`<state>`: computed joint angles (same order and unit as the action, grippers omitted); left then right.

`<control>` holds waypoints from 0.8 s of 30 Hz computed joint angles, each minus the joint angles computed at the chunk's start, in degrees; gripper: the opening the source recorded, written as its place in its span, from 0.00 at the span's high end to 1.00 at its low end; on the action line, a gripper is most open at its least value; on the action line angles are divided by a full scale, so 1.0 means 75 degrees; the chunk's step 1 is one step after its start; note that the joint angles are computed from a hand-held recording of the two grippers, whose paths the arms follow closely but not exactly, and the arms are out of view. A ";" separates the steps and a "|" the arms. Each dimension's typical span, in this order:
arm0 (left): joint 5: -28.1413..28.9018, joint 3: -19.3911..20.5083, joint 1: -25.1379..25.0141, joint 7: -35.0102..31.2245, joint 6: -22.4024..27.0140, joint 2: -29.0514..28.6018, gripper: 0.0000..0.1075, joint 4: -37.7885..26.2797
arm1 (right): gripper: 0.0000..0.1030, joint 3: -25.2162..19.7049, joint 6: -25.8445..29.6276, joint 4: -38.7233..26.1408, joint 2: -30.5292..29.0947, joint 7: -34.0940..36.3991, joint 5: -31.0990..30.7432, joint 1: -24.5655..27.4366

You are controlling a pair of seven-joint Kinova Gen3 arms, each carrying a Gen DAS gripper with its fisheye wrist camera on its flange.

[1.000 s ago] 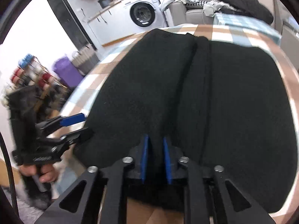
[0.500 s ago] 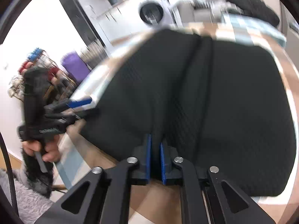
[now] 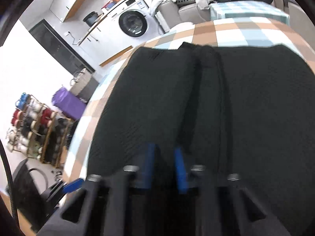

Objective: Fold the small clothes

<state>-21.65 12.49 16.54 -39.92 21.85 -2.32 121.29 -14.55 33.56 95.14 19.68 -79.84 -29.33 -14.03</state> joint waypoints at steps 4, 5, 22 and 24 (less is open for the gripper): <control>0.0418 -0.0033 0.0000 -0.0430 0.0033 -0.0143 0.36 -0.0049 | 0.91 0.0807 -0.0748 0.0628 -0.0897 0.0053 0.0375 -0.0798; 0.0462 0.0034 -0.0060 -0.0480 0.0032 -0.0159 0.36 -0.0053 | 0.91 0.1161 -0.0779 0.0689 -0.0978 -0.0180 0.0631 -0.1139; 0.0982 -0.0204 0.0022 -0.1052 -0.0139 0.0054 0.36 -0.0006 | 0.62 -0.0535 0.1327 0.2030 -0.1270 0.3488 -0.2954 0.1815; 0.0995 -0.0186 -0.0001 -0.1063 -0.0130 0.0042 0.36 -0.0002 | 0.67 -0.1110 0.0920 0.2245 -0.1376 0.3878 -0.2795 0.2181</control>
<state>-14.18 11.09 16.53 -47.90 20.88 -2.00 121.27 -22.88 40.46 111.98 9.36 -50.75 -50.29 2.33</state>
